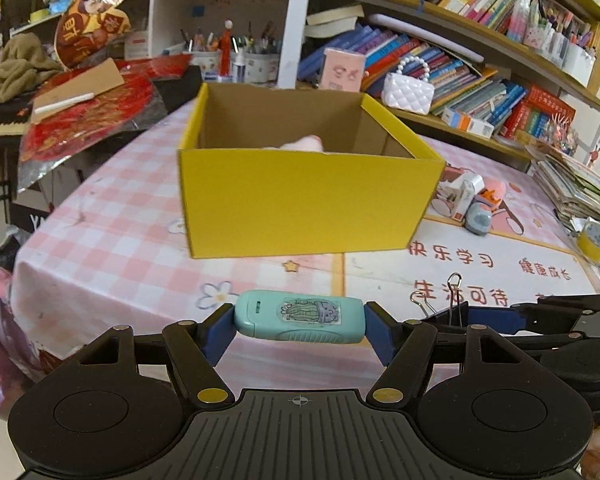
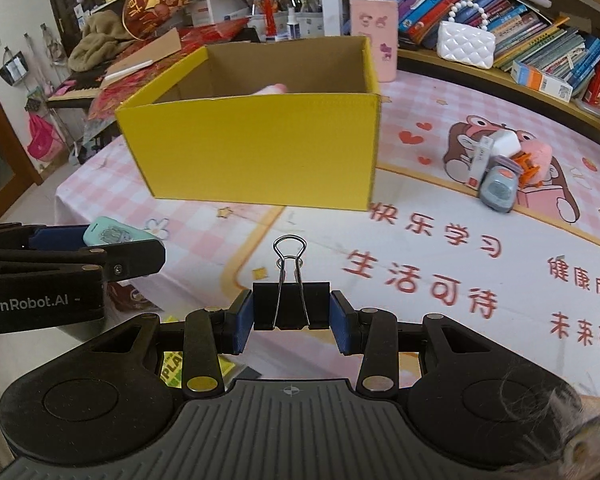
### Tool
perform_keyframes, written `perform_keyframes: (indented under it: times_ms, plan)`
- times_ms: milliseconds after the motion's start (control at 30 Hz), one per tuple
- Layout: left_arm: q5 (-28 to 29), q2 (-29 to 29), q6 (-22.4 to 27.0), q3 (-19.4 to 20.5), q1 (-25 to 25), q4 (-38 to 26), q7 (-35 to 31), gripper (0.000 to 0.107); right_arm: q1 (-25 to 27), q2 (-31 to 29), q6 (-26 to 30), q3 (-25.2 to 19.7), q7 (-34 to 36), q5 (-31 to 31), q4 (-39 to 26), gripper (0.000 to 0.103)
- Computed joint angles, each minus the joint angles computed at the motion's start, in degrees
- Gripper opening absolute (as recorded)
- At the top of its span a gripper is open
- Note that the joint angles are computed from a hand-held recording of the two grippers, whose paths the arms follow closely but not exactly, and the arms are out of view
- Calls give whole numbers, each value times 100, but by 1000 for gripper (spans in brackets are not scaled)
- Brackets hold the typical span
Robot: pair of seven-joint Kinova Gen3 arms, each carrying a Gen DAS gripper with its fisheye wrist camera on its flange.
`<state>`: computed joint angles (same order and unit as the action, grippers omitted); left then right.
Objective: Organize objects
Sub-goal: 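Carry the mint eraser and binder clip in both tools over the yellow box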
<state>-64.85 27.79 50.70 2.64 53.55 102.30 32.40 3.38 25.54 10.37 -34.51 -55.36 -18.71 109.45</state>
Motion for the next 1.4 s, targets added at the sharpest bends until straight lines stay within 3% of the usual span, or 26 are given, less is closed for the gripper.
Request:
perform_keyframes:
  times_ms: [367,733,1067,1400]
  plan:
    - [-746,-288,697,140,129,340,455,69,-387,-330,-637,84,-714,359,270,37]
    - [-1615,-265,1104,331,-332,171,444,69,-295,-283,-1407,-12,-1362,1209,-95,37]
    - [-1491,9,733,185,-736,-271,15,69,-463,356,-970,56,-1745,2033,-1106,37]
    - [-722,387,312,-205,-968,-917,-959,69,-858,1193,-436,218,-908,2317,-2312,37]
